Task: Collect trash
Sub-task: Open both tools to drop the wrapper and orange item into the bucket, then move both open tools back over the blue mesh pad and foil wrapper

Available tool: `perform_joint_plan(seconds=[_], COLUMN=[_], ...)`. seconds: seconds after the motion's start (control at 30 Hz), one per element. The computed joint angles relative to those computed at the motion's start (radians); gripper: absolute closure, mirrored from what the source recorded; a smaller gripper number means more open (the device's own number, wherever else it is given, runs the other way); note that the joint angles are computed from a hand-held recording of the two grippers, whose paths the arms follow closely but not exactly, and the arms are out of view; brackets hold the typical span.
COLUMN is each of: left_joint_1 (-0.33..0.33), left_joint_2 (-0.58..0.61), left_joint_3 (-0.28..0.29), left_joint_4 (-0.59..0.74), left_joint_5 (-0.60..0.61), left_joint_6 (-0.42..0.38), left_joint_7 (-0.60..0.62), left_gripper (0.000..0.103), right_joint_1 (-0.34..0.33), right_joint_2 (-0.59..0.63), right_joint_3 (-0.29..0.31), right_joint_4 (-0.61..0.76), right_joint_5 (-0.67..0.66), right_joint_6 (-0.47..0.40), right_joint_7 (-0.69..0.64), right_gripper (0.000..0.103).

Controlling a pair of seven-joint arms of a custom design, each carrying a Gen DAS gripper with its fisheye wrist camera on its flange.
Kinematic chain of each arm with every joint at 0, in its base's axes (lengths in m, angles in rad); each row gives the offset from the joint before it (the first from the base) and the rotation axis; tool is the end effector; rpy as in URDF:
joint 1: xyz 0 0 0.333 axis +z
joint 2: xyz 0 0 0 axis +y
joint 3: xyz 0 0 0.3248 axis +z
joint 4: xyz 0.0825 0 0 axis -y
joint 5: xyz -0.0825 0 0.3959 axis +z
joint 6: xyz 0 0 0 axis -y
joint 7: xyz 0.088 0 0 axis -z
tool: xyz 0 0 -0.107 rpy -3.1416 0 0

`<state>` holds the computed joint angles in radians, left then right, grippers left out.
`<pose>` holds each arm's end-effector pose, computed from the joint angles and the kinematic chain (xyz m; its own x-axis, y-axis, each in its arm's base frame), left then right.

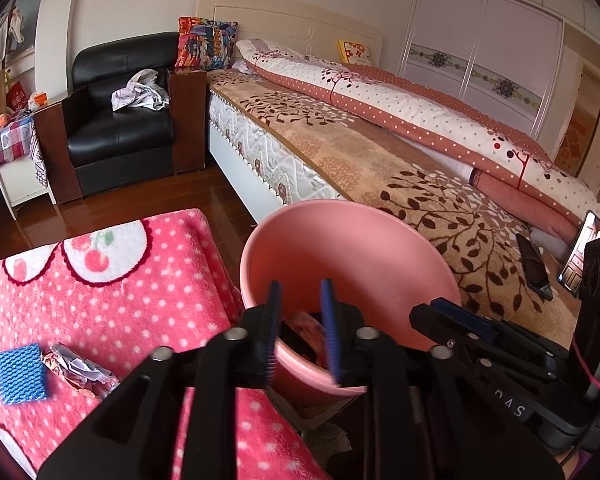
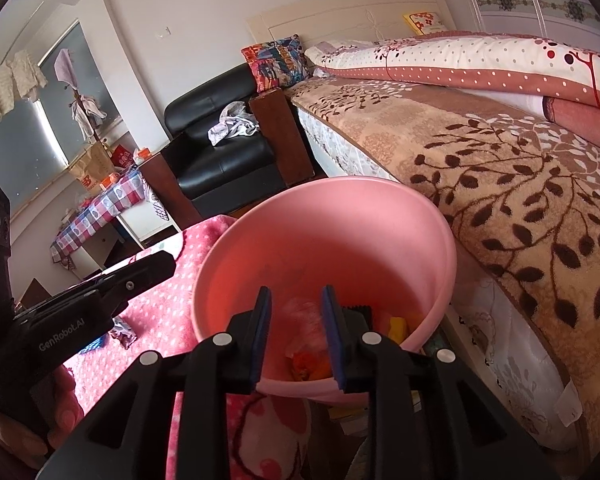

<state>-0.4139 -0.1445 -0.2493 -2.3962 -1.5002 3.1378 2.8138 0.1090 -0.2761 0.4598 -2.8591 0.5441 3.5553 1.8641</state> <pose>0.4324 -0.2292 0.4193 -0.4725 -0.8658 0.1647 -0.6237 0.1965 -0.7565 0.3668 0.1571 0.3756 -0.0939 -0.9202 -0.3800 -0.5999 0.3569 -0.7160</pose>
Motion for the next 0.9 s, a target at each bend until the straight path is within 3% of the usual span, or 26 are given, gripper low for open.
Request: perform_joint_plan(seconds=[0.37, 0.6, 0.7, 0.9], left_joint_1=[0.02, 0.03, 0.031, 0.007], left_joint_2=[-0.136, -0.24, -0.289, -0.377], left_joint_3=[0.001, 0.015, 0.031, 0.078], left_joint_4=[-0.076, -0.156, -0.199, -0.274], left_joint_5=[-0.119, -0.089, -0.049, -0.009], left_joint_6=[-0.069, -0.096, -0.112, -0.121], left_joint_7=[0.086, 0.037, 0.009, 0.006], left_gripper=[0.071, 0.071, 0.071, 0.071], right_joint_1=[-0.113, -0.168, -0.187, -0.197], right_joint_2=[-0.133, -0.231, -0.274, -0.325], right_joint_3=[0.212, 0.319, 0.363, 0.409], right_joint_4=[-0.006, -0.003, 0.0, 0.015], right_joint_5=[0.049, 0.007, -0.014, -0.077], right_joint_6=[-0.087, -0.168, -0.197, -0.253], right_joint_7=[0.039, 0.126, 0.172, 0.252], right_gripper=[0.071, 0.069, 0.061, 0.061])
